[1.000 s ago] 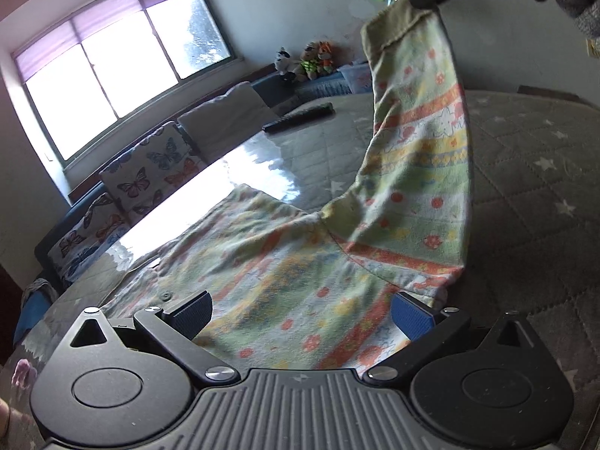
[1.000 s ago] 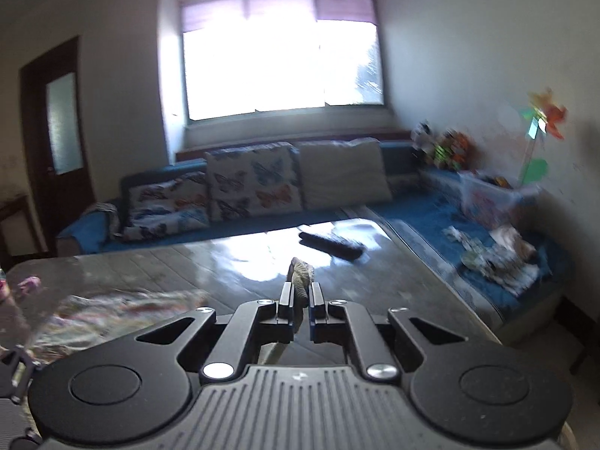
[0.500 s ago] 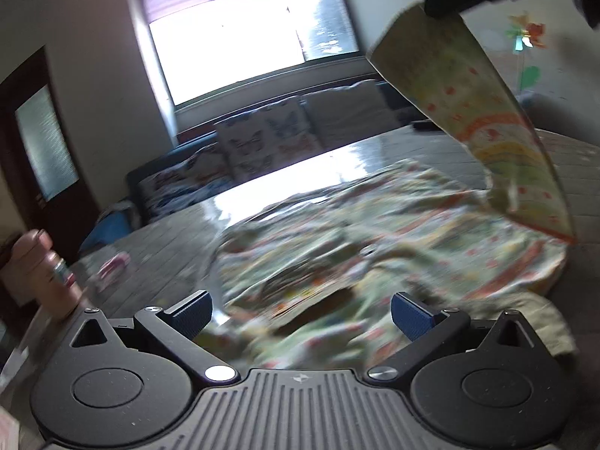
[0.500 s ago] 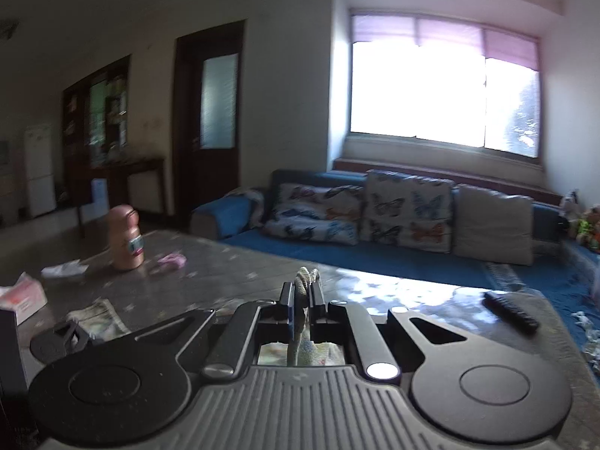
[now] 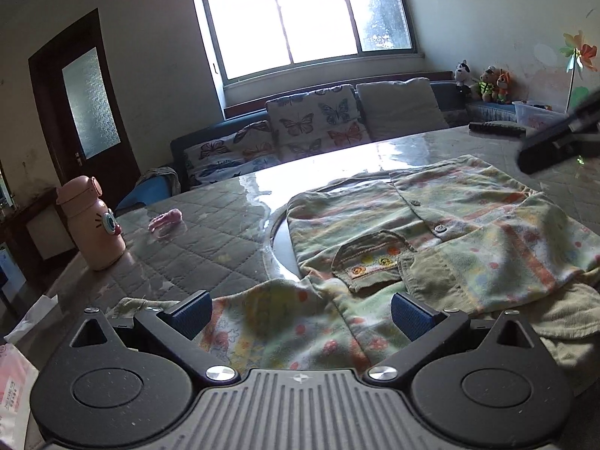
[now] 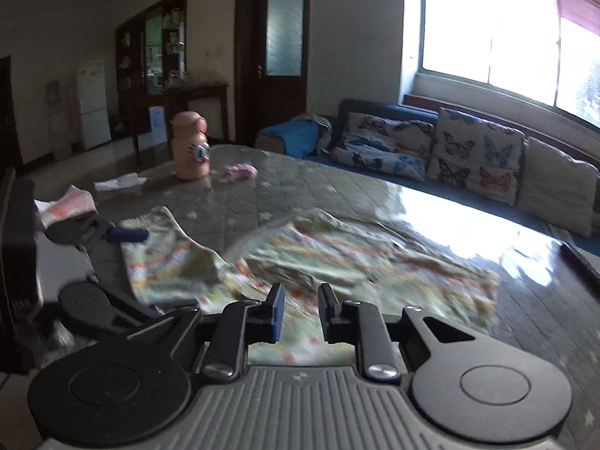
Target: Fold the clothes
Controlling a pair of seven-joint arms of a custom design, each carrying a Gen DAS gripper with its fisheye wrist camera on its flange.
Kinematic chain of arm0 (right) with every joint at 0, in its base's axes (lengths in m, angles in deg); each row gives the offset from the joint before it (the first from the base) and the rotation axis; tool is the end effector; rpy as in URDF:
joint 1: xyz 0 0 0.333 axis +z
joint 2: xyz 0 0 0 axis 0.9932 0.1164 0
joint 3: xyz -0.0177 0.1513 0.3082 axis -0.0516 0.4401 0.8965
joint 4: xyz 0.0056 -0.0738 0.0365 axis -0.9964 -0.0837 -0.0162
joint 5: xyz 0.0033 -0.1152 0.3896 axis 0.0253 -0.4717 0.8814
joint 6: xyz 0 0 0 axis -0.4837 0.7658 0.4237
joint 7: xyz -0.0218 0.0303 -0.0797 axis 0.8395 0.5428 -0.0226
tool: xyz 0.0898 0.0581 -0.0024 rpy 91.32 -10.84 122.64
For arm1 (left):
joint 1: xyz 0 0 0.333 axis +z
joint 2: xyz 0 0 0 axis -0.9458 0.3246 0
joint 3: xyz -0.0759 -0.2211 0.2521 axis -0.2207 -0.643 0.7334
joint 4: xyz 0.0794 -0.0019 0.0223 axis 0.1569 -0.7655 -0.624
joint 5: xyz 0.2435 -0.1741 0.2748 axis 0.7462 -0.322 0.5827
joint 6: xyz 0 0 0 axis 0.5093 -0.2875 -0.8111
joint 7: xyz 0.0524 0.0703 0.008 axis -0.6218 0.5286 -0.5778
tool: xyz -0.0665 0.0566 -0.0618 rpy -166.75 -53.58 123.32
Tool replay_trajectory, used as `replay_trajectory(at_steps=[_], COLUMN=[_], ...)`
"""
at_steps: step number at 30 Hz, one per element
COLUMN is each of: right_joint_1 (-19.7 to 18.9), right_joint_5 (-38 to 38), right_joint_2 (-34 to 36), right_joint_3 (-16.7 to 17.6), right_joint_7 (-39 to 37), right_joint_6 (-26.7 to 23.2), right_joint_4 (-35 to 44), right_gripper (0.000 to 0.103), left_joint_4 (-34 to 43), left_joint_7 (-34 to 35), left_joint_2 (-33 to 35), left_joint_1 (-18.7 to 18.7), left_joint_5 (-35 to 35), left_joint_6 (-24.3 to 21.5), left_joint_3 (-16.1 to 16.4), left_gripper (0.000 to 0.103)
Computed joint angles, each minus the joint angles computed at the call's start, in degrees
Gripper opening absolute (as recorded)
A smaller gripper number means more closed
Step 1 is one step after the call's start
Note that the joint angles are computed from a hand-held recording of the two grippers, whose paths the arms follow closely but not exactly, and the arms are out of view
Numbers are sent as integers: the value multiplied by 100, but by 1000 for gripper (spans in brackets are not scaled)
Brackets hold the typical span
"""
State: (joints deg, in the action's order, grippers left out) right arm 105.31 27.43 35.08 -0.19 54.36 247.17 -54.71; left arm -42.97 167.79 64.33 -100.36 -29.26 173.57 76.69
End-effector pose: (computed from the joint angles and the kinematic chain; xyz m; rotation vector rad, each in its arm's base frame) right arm 0.6011 0.2644 0.5410 -1.8057 1.3812 -0.7612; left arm 0.6571 -0.2612 0.4797 -1.0603 1.9665 -0.9706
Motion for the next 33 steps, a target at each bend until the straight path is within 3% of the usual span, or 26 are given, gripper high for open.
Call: replay_trajectory(at_steps=[10, 16, 19, 24, 28, 33], right_joint_1=[-491, -701, -755, -714, -651, -458], right_joint_5=[58, -17, -401, -765, -339, -267], right_joint_2=[-538, -648, -529, -94, 336, 380], right_joint_3=[155, 264, 228, 34, -88, -310], right_joint_7=[696, 778, 1054, 1280, 882, 758], right_joint_6=[-606, -635, -536, -374, -466, -318], right_joint_4=[-1148, -1347, -1117, -575, -202, -240], right_gripper=[19, 19, 19, 19, 19, 19], left_joint_4=[460, 804, 950, 1114, 1203, 1246], left_joint_7=[206, 233, 277, 57, -244, -546], left_joint_2=[223, 451, 553, 697, 799, 842], left_joint_1=[722, 729, 866, 410, 84, 60], left_joint_5=[149, 254, 278, 534, 798, 1067], left_joint_6=[-245, -456, -581, -667, -773, -912], left_joint_3=[-1155, -1315, -1526, -1002, -556, -421], left_gripper=[103, 103, 103, 103, 103, 103])
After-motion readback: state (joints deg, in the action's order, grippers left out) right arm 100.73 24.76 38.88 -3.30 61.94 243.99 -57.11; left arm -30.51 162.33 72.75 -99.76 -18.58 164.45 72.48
